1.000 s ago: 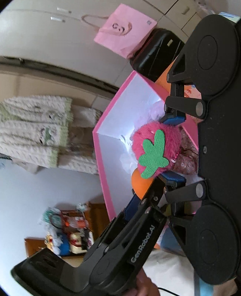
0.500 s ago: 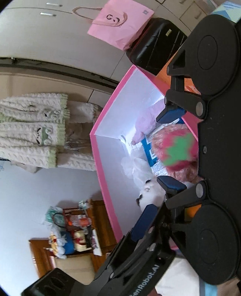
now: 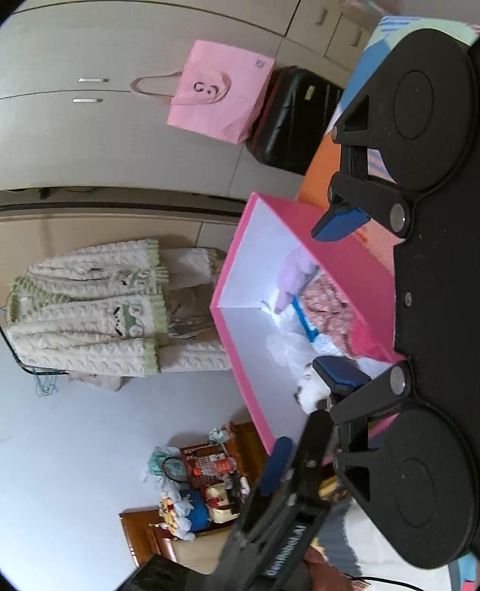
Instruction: Organize soft objects
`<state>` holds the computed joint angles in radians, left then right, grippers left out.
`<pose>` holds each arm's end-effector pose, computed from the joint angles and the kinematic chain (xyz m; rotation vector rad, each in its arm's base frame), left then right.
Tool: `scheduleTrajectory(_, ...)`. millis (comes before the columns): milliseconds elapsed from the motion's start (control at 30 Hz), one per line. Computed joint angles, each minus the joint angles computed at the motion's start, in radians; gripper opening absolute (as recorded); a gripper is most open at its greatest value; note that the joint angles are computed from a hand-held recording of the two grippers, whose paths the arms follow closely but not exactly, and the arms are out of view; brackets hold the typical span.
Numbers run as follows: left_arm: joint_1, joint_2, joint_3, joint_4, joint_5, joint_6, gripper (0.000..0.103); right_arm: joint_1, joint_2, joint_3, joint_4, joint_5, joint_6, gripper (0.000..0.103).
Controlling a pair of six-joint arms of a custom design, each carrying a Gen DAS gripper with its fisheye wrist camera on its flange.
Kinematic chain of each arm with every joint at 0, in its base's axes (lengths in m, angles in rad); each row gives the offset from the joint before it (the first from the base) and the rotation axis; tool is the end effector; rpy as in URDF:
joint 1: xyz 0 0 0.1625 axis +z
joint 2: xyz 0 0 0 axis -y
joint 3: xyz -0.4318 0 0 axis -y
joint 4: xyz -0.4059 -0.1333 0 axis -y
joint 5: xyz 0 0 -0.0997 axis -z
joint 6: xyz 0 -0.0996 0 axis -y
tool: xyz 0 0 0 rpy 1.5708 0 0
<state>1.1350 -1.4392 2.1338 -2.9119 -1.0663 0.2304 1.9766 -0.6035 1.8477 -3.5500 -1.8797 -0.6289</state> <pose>-0.0468 -0.5304 0.3212 0.6285 2.4929 -0.9212 0.3407 -0.5320 0.0196 1.1516 -2.3391 0.9506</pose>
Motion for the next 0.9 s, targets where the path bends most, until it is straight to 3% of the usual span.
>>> scheduleTrajectory(167, -0.056, -0.026, 0.033, -0.006, 0.104, -0.028, 0.098, 0.032, -0.023, 0.044, -0.034, -0.056, 0.002, 0.084)
scheduleTrajectory(300, -0.119, -0.045, 0.08, -0.069, 0.223, -0.009, 0.098, 0.043, -0.056, 0.086, -0.072, -0.079, 0.086, 0.089)
scheduleTrajectory(433, -0.171, -0.083, 0.121, -0.089, 0.275, 0.02, 0.102, 0.064, -0.073, 0.109, -0.114, -0.156, 0.148, 0.1)
scheduleTrajectory(533, -0.2, -0.141, 0.134, 0.003, 0.251, -0.016, 0.102, 0.117, -0.034, 0.081, -0.176, -0.348, 0.203, 0.103)
scheduleTrajectory(600, -0.213, -0.181, 0.152, 0.034, 0.217, -0.029, 0.102, 0.158, 0.015, 0.041, -0.256, -0.499, 0.177, 0.103)
scheduleTrajectory(700, -0.24, -0.224, 0.181, 0.066, 0.216, -0.083, 0.102, 0.191, 0.05, 0.028, -0.398, -0.583, 0.093, 0.103)
scheduleTrajectory(767, -0.27, -0.237, 0.209, 0.041, 0.242, -0.058, 0.102, 0.208, 0.036, 0.047, -0.388, -0.608, 0.105, 0.103)
scheduleTrajectory(900, -0.32, -0.238, 0.261, -0.067, 0.299, 0.021, 0.102, 0.229, -0.025, 0.128, -0.354, -0.558, 0.14, 0.103)
